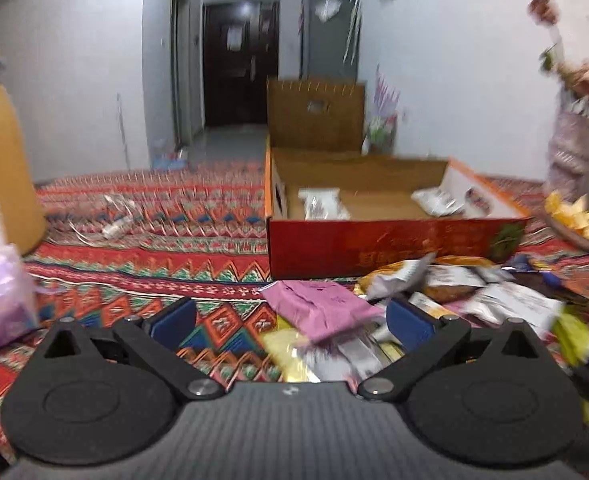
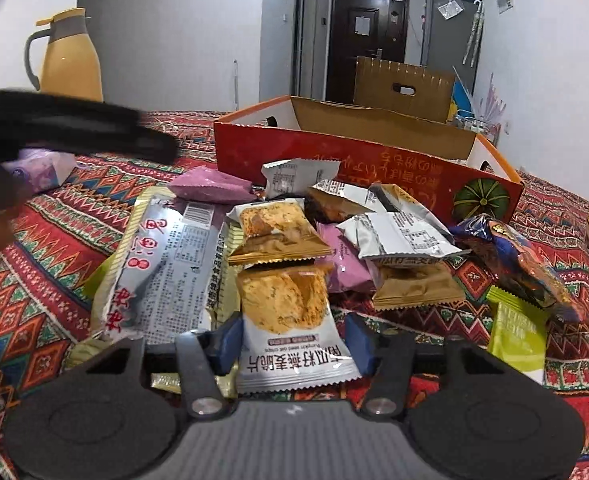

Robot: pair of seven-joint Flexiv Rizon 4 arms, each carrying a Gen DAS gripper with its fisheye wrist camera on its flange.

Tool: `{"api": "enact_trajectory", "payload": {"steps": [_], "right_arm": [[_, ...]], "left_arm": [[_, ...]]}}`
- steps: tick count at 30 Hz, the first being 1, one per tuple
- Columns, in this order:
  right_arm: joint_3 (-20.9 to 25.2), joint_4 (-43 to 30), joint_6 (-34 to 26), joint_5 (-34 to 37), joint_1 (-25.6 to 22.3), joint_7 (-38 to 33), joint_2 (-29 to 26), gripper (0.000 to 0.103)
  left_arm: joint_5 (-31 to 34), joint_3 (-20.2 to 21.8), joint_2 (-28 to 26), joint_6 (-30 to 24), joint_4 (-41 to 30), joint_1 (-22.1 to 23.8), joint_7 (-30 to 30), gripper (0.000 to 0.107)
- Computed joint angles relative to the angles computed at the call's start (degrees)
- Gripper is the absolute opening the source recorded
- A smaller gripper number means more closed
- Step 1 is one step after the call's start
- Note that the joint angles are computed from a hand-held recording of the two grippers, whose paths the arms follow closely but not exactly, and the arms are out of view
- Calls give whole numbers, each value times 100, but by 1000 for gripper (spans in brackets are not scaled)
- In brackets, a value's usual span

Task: Organize snacks
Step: 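Grasp a cookie packet with the right tool while the left tool grasps a pink packet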

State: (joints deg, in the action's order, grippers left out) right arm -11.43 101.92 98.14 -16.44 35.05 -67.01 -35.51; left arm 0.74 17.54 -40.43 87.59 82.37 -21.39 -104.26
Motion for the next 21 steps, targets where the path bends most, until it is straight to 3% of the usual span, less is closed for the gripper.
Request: {"api": "enact_trajectory", "payload": {"steps": [4, 6, 9, 11, 12, 13, 16, 18, 21], "right_arm": [[-67, 292, 254, 59, 2, -146, 185, 47], [206, 413, 324, 96, -253, -267, 292, 47], [507, 563, 430, 151, -547, -440, 376, 46], [801, 564, 450, 180, -818, -495, 354, 45], [876, 567, 468, 194, -883, -520, 345, 44], [894, 610, 524, 218, -901, -556, 364, 43], [1083, 758, 717, 222, -1064, -727, 454, 42], [1261, 866, 804, 196, -1235, -837, 522, 42], [1126, 1175, 991, 389, -1104, -975, 712, 41]], "left_arm": [[-91, -277, -607, -1209, -1230, 276, 293, 102], [0, -406, -794, -1864, -1728, 365, 437, 102], [156, -804, -986, -2300, -2175, 574, 871, 101], [351, -639, -1155, -2712, -2555, 476, 666, 79], [470, -613, -1174, -2735, -2595, 459, 577, 67], [594, -591, -1179, -2745, -2614, 442, 515, 62], [814, -744, -978, -2358, -2218, 483, 502, 61], [950, -609, -804, -2225, -1945, 377, 259, 61], [1132, -443, -377, -2023, -1407, 226, -198, 61]]}}
